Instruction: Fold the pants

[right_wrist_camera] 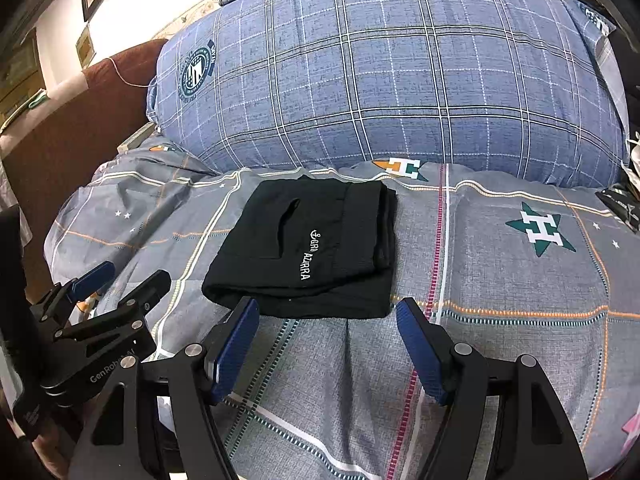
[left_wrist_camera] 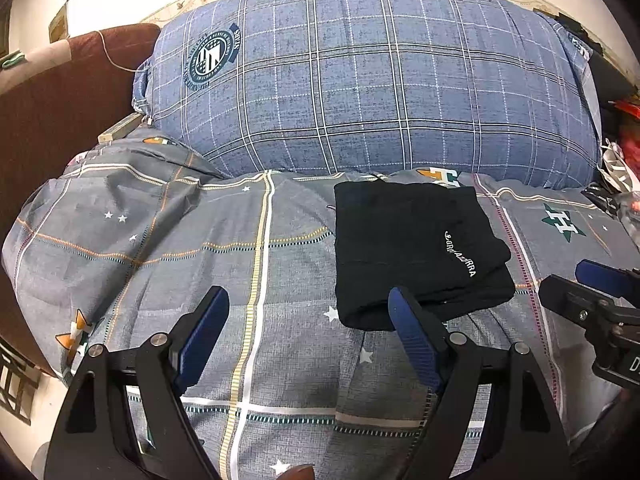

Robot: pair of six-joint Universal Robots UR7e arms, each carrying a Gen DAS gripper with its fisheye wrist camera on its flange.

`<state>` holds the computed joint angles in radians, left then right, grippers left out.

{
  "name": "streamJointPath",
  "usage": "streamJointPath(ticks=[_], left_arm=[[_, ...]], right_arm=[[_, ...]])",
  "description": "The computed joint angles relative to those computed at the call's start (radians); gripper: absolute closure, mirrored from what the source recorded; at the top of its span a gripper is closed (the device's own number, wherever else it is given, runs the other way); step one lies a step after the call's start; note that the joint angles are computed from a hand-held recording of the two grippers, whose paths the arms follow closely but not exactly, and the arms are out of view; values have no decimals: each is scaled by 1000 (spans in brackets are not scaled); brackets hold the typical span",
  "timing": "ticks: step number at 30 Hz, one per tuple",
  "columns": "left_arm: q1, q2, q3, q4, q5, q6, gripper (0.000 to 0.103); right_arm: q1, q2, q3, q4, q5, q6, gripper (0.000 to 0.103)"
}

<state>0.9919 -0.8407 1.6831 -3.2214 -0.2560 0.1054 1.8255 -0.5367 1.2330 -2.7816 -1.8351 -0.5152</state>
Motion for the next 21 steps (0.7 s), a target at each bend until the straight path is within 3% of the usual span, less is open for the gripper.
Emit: streamJointPath(ticks=[21], left_arm=[[-1,-1,1,8,-4,-7,20]], right_arm=[[4,5,1,2,-9,3,30]])
